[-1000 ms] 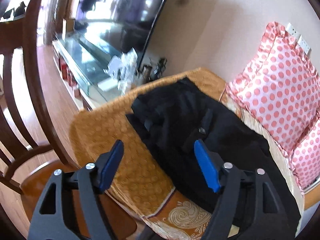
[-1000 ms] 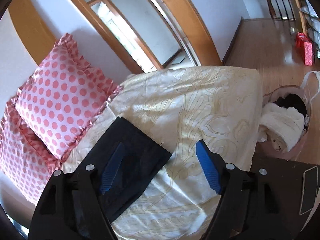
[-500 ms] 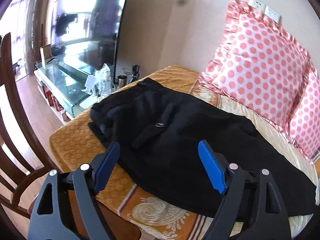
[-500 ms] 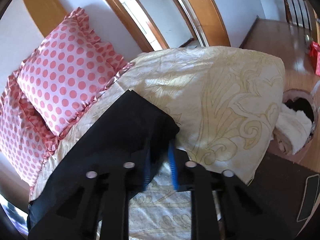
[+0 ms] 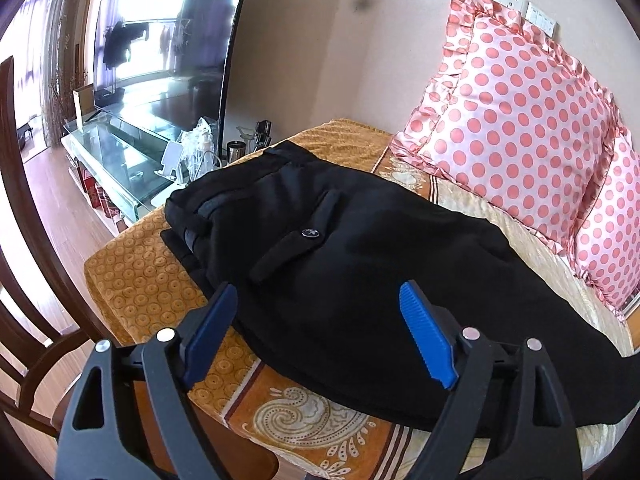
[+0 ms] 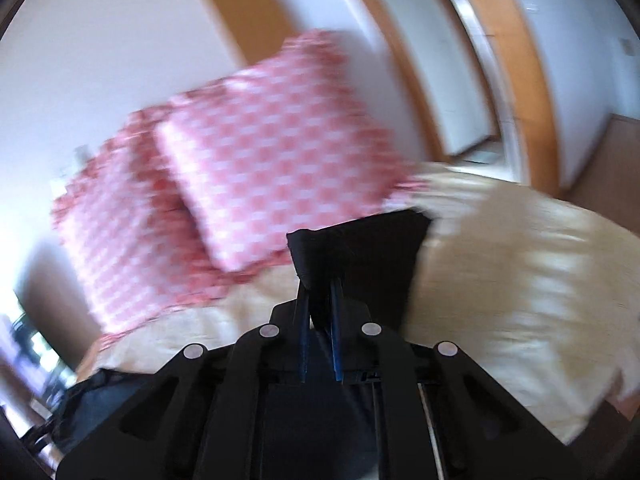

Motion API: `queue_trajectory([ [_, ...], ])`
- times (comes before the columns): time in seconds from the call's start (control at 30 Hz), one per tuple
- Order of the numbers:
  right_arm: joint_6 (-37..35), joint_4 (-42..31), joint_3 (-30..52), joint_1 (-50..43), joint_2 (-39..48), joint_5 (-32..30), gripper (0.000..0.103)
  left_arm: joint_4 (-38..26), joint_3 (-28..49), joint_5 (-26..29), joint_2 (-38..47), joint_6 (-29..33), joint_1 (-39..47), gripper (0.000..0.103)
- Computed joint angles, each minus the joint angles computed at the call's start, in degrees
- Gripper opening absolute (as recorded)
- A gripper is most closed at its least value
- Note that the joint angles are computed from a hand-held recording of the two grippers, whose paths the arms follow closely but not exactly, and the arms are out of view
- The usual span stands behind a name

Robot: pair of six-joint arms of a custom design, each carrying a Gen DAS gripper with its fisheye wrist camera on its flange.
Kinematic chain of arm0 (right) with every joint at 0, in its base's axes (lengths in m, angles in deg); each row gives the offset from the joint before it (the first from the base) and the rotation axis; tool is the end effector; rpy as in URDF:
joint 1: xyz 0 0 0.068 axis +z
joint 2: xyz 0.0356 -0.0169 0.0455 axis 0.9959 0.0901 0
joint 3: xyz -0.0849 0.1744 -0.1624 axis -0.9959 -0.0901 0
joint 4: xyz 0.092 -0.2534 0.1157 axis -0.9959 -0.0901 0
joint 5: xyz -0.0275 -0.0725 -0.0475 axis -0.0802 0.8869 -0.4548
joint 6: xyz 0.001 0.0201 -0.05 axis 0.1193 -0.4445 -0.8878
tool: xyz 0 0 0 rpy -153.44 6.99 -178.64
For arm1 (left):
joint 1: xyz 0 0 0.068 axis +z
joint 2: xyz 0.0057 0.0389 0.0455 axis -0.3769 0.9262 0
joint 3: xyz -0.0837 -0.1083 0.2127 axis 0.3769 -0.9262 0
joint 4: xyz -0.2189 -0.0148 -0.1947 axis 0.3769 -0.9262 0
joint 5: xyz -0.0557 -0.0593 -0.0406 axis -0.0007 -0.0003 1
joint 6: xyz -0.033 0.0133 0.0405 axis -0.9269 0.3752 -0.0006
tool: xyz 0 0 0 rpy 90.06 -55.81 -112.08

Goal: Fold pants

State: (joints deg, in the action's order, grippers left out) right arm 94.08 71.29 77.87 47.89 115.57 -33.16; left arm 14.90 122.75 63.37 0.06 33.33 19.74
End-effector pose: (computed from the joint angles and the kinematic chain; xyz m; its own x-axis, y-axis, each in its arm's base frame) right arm 0.2671 -0.1737 0.2292 -0.3757 0.4653 -0.8014 0.1212 0.8820 0.4553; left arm 0.1997 0.1633 0.1837 -0.4951 -0.4624 -0.7356 -0.4569 0.8587 -0.2322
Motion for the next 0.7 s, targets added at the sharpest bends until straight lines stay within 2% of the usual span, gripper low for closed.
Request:
queue_trajectory([
  [0.17,3.8,1.2,-0.8,16.5,-3.5,-4.1,0.010,0.1,-1.4,1.4,-1.7,-0.7,-0.1,0.085],
  [0.27,-0.2,-1.6,-0.3,32.8,-1.9,-2.4,0.010,0.1,-3.0,1.5,-4.1,-0.8,-0.1,0.085],
  [0.33,-6.8,-7.2,1.7,44.3,2.5,3.4,0.009,0.0,-4.1,1.2,-5.8,-0.1,0.1,0.087],
  [0.43,-10.8,-10.4,3.2,53.7,9.5,11.6,0.009,0.1,-5.5,0.5,-7.3,1.7,1.5,0.087],
  [0.5,-11.0,-10.3,2.7,55.1,11.0,13.1,0.009,0.6,-6.1,0.3,-7.7,2.7,3.2,0.087],
  [0.7,-14.4,-9.4,2.2,61.5,6.1,26.2,0.009,2.4,-5.0,4.9,-3.7,0.7,7.6,0.087],
])
